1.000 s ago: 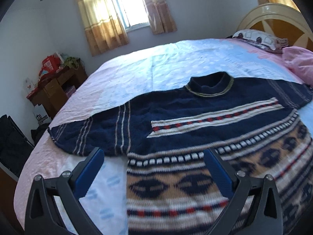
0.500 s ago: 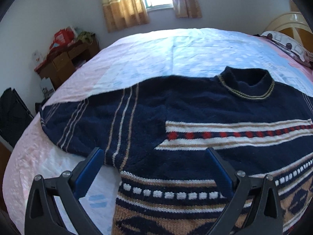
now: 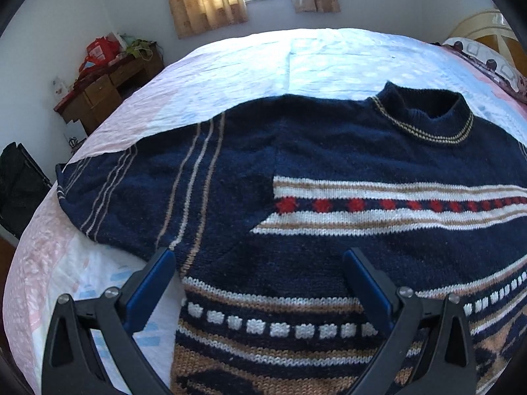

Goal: Fold small clothes

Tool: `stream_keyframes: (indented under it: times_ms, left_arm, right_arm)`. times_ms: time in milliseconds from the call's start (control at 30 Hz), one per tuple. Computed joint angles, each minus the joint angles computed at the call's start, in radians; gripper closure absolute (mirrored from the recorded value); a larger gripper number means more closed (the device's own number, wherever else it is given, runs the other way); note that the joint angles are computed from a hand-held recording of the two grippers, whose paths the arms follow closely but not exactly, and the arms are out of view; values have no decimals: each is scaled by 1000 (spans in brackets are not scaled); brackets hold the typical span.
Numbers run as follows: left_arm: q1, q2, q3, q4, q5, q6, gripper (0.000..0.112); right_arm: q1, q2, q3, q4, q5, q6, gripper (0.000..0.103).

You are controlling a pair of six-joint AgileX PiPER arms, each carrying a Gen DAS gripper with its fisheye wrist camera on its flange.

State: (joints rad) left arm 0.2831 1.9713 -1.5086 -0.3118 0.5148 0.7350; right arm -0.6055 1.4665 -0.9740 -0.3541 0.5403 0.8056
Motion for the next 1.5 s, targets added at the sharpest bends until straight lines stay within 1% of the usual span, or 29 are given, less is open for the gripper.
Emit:
stream_keyframes:
  times_ms: [100,167,233,300,333,367,400,500,567,667,700,867,933,1033,1133,1167,1200,1233,1267,1300,1333,1400,1433,1500]
  left_arm:
    - [13,-10,-2,-45,17,35,9]
    - [25,-19,-6,-89,43,74,9]
    - [46,-18,-34,-145,110,114,9]
    - [63,-16,-61,-186,175,137,9]
    - [70,-18,-66,-205,193,148,9]
    - [79,-21,-68,-229,211,164,9]
    - [87,-27,-64,-245,213,171,9]
    - [108,-49,-44,-295,215,205,9]
    - [121,-53,-41,-315,233,224,9]
    - [137,-57,-35,-337,257,259,9]
    - [142,-59,-32,-343,262,270,9]
    - [159,-67,-19,-365,280,310,9]
    - [157,-72,-15,-358,279,312,9]
    - [151,-78,-22,-339,293,300,9]
    - [140,-93,-26,-341,309,302,9]
    - [134,-101,-24,-341,313,302,9]
    - [123,-110,-25,-340,326,299,9]
    - [114,-114,-28,-338,338,293,9]
    - [102,-118,-35,-337,364,288,9]
    - [89,-126,-33,-336,374,285,9]
    - [75,-134,-27,-335,377,282,10]
    - [39,-153,-10,-349,386,290,10]
    - [20,-159,-5,-352,387,286,11]
    - [-39,-172,5,-341,386,258,14]
  right_arm:
    - [74,-46,-8,-83,32,51,96]
    - [168,-86,-25,-146,79,92,96]
    - [260,-116,-48,-186,127,113,97]
    - [399,-126,-96,-267,204,166,97]
    - [469,-132,-114,-301,242,189,97]
    - [556,-120,-153,-339,292,215,97]
    - [611,-113,-167,-366,316,234,97]
    - [783,-24,-285,-407,399,255,97]
    - [884,39,-365,-410,442,253,97]
    - [1013,167,-499,-412,479,240,97]
    - [1037,209,-525,-409,469,247,97]
    - [1170,423,-727,-365,472,215,97]
    - [1201,488,-770,-349,450,209,97]
    - [1226,567,-816,-307,416,183,96]
    - [1231,598,-786,-285,358,197,94]
    - [1223,594,-770,-260,341,191,89]
    - [1214,586,-747,-232,305,183,83]
    - [1212,562,-702,-220,260,191,67]
    - [1204,504,-620,-206,194,195,51]
    - [1209,465,-561,-226,155,227,47]
    - [1212,411,-491,-262,118,268,47]
    - [1220,299,-347,-389,70,399,47]
    - [1224,238,-273,-475,71,488,47]
    - [1229,159,-171,-618,103,644,47]
